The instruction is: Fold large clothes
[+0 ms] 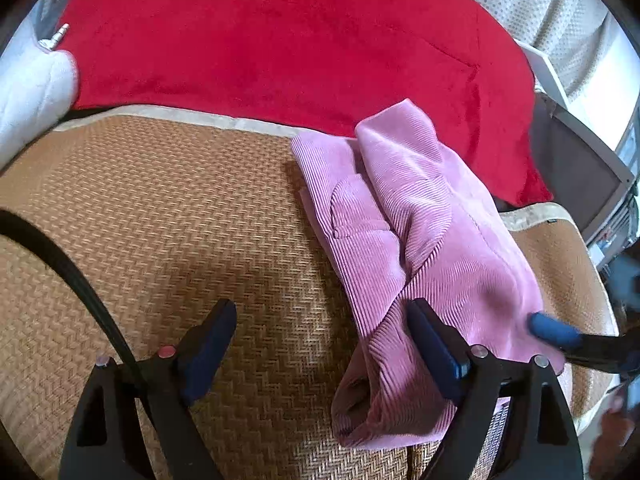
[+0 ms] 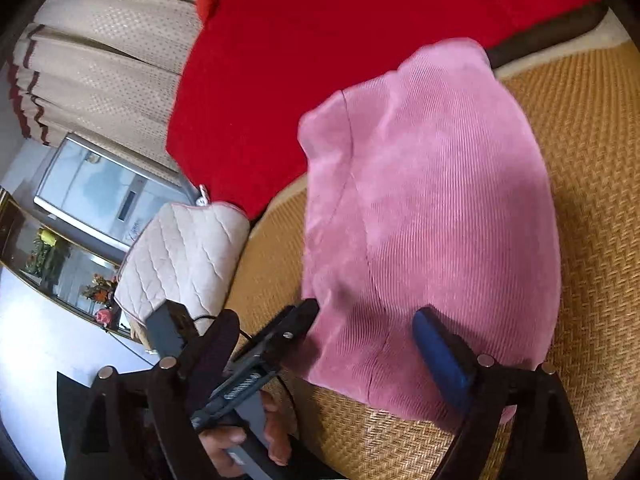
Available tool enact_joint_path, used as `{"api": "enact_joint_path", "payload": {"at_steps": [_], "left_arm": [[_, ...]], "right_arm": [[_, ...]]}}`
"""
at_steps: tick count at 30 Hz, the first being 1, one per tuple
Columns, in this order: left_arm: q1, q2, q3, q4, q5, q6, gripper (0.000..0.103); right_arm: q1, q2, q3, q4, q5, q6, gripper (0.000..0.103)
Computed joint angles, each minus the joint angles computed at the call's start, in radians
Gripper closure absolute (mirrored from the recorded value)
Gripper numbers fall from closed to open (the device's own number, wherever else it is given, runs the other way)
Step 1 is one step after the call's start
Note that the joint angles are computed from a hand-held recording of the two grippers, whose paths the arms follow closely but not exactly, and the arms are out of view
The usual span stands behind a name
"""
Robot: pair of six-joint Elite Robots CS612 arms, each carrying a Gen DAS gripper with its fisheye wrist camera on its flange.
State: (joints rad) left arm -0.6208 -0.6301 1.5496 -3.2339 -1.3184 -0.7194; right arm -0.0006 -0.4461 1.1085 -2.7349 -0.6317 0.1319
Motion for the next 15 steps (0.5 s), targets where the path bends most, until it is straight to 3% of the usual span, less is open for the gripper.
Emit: {"api": "enact_joint_path", "payload": {"at_steps": [4, 6, 7, 9, 11, 15], "left_arm": [[-0.018, -0.025, 0.027, 0.014, 0.056, 0.017, 0.015], [-0.025, -0.037, 0.042, 0.017, 0.072, 0.007, 0.015], [-0.027, -0.042, 0.044, 0.025, 0.072, 0.003, 0.015], [-0.025, -0.045, 0.049, 0.033, 0.071, 0.006, 0.015], [-0.033, -0.05, 0.061, 0.021, 0.095, 0.015, 0.015], [-0.054, -0.089, 0.106, 0.017, 0.139, 0.009, 0.015]], "right_arm": [[-0.009, -0.032, 0.071, -0.138, 0.045, 0.006, 0.012], [-0.005, -0.033, 0.083, -0.118, -0.005, -0.011, 0.011], [-0.006, -0.02, 0.07, -0.084, 0.001, -0.032, 0.011], [-0.013, -0.004, 0.067, -0.133, 0.026, 0.029, 0.012], [-0.018, -0.024, 0.099, -0.218, 0.04, 0.063, 0.011], [-0.016, -0.087, 0.192, -0.298, -0.005, -0.016, 0.011]]}}
